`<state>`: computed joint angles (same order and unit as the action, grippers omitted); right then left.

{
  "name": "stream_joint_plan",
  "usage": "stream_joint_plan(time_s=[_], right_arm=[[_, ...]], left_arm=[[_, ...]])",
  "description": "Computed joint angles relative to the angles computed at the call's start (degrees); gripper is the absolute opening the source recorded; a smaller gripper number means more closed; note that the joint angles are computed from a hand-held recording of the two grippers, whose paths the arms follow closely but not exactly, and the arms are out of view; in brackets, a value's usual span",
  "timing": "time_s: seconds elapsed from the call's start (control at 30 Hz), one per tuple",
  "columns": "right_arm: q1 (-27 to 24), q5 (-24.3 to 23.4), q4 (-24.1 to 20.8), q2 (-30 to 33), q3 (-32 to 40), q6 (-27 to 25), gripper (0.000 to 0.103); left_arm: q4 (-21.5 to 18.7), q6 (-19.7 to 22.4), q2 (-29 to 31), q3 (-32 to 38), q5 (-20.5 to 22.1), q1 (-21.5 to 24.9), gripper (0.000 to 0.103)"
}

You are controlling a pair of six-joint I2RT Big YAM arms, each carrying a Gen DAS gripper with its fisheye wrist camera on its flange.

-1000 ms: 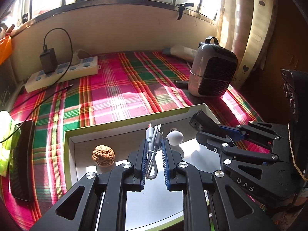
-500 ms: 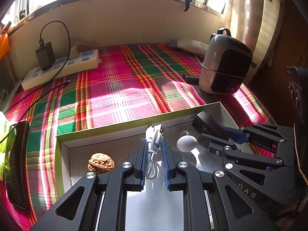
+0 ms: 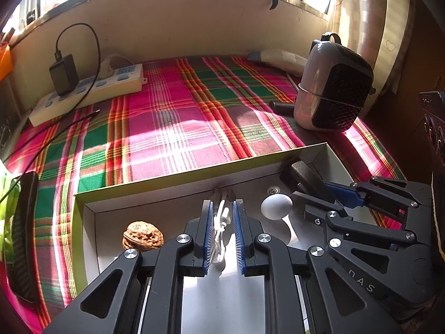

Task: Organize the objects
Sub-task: 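Carry the cable and flashlight over the white tray box with both grippers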

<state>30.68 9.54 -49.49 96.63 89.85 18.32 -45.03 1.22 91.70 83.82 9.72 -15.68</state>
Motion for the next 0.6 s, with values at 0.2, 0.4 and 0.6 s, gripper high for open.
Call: stream_joint_plan(time_s=[0.2, 0.4, 0.6], right_arm=[[-0.3, -0.3, 0.3, 0.1, -0.1, 0.0, 0.025], [-0.2, -0.5, -0.2, 0.5, 0.5, -0.1, 0.025], [0.4, 1.2, -0.3, 0.4, 0.4, -0.2, 0.025]], left_arm=[[0.0, -0.1, 0.0, 0.0, 0.2, 0.0, 0.013], [-0.5, -0.5, -0.1, -0.1, 0.9, 0.1, 0.013], [-0.4, -0.6, -0.6, -0.6, 0.8, 0.2, 0.013]])
